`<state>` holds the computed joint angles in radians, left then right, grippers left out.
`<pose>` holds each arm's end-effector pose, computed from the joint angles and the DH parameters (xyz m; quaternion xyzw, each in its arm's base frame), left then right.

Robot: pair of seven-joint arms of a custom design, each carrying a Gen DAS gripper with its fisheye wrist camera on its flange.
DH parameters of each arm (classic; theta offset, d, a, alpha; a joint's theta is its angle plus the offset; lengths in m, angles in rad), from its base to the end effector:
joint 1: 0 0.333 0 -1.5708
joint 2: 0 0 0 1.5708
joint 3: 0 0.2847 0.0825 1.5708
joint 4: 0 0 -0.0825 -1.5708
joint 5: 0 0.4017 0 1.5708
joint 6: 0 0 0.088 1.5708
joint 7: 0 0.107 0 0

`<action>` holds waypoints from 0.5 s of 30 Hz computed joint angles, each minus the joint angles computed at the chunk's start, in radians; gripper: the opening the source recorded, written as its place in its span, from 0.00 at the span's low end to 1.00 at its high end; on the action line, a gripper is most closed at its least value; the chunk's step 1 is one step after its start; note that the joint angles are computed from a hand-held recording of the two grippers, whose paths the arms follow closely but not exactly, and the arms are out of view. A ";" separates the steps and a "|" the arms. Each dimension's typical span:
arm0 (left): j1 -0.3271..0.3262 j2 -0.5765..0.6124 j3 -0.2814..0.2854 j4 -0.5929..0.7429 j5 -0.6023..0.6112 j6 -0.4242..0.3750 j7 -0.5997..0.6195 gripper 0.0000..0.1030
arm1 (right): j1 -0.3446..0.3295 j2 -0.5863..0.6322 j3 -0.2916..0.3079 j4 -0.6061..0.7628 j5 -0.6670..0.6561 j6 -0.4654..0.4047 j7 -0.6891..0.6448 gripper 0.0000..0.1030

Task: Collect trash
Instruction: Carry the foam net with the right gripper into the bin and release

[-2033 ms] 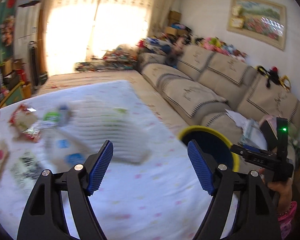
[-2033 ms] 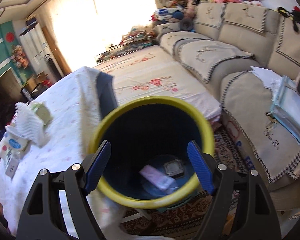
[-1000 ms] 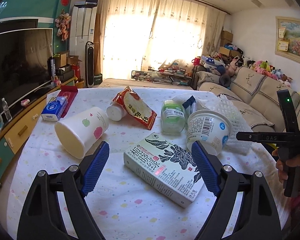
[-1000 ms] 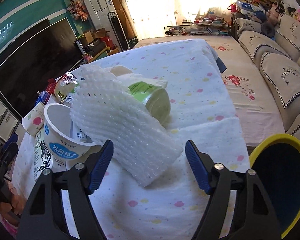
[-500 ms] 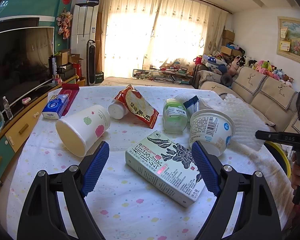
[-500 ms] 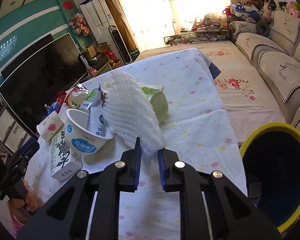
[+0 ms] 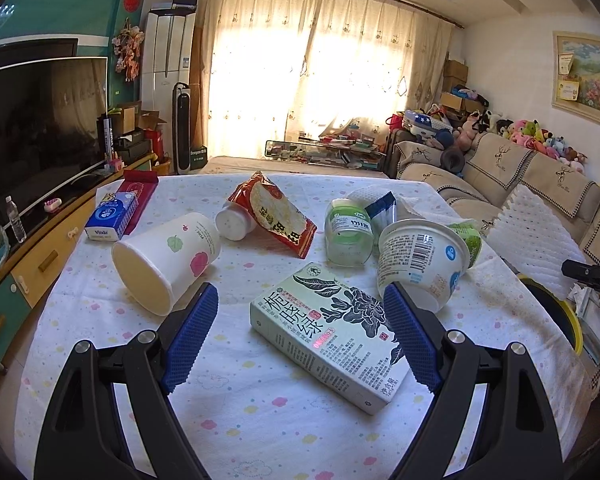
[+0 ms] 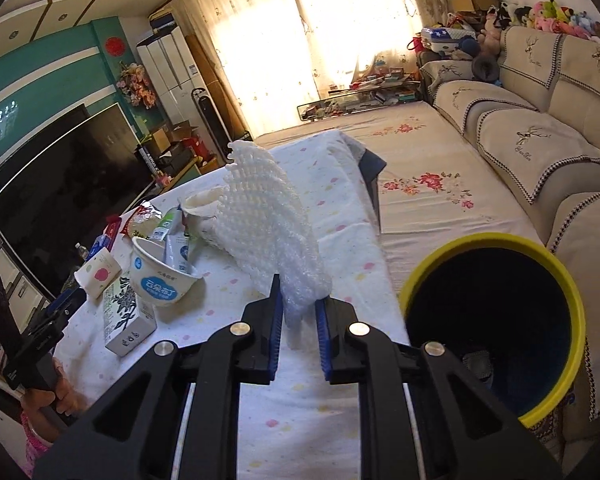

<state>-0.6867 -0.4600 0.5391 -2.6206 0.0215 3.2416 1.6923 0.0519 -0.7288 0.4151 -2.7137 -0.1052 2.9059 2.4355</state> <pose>0.4685 -0.0626 0.4669 -0.5463 0.6745 -0.4222 0.2617 0.3722 0.1991 0.4932 -0.5409 0.7152 -0.2223 0.3828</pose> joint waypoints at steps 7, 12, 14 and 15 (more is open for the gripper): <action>-0.001 0.001 0.001 0.000 0.002 0.000 -0.002 0.81 | -0.019 -0.160 -0.017 -0.114 -0.002 -0.130 0.055 0.15; 0.000 0.001 0.000 0.000 0.003 0.001 -0.002 0.81 | -0.019 -0.264 -0.035 -0.181 -0.025 -0.247 0.089 0.15; 0.001 0.001 0.000 0.000 0.004 0.000 -0.002 0.81 | -0.015 -0.300 -0.045 -0.207 -0.033 -0.283 0.103 0.15; 0.001 0.001 -0.001 0.000 0.004 -0.001 -0.002 0.81 | -0.011 -0.314 -0.047 -0.218 -0.036 -0.298 0.111 0.15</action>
<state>-0.6855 -0.4585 0.5385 -2.6205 0.0255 3.2407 1.6902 0.0406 -1.0427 0.3681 -2.9315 -0.1414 2.6079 2.5464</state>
